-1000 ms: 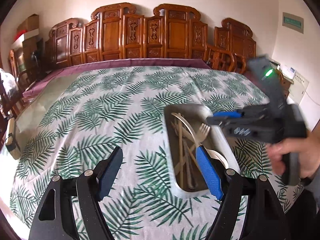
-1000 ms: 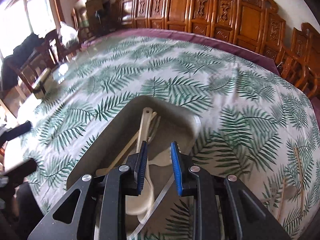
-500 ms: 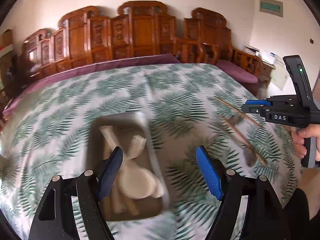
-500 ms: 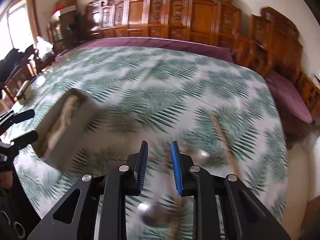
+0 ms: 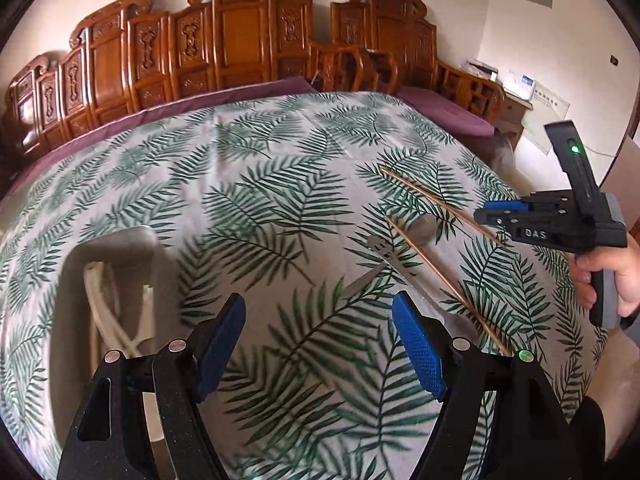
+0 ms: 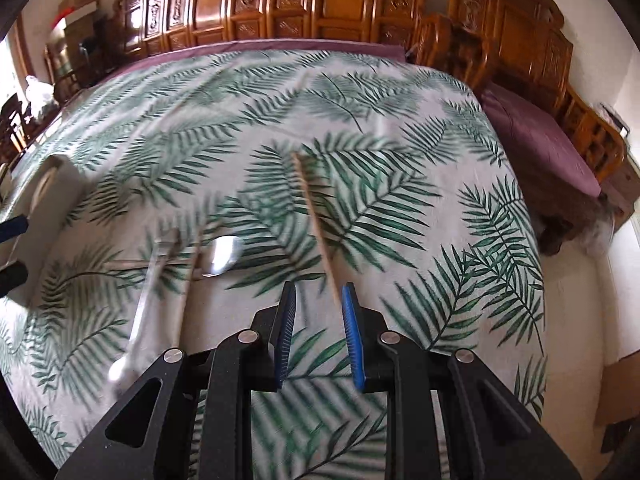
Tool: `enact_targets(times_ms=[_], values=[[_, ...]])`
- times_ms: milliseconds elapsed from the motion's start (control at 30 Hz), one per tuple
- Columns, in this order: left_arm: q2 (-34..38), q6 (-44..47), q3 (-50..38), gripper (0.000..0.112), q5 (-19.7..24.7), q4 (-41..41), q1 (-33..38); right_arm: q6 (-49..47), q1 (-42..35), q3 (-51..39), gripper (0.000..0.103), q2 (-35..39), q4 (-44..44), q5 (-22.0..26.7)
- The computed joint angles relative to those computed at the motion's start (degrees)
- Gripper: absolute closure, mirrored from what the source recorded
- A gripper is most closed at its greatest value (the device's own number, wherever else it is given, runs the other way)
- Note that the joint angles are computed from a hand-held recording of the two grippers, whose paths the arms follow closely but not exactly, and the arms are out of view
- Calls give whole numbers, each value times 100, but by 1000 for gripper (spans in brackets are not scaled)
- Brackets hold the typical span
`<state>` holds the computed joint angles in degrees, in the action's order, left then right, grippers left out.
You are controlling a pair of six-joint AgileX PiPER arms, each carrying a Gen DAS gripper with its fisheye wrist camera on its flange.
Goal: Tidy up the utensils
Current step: 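Grasp a brown wooden chopstick from the cloth with the right tool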
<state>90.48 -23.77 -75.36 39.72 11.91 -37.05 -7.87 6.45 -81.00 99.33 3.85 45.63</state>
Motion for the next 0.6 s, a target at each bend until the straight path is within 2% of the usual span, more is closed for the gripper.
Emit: enact_targets(times_ms=[267, 300, 400, 600], values=[[532, -36, -459, 40, 151, -128, -155, -42, -13, -576, 78, 710, -172, 177], [577, -59, -505, 40, 165, -131, -194, -36, -21, -555, 80, 701, -169, 130], [674, -119, -617, 40, 219, -104, -312, -194, -49, -453, 96, 610, -42, 128], [939, -224, -969, 40, 427, -82, -566, -182, -146, -102, 97, 268, 69, 357]])
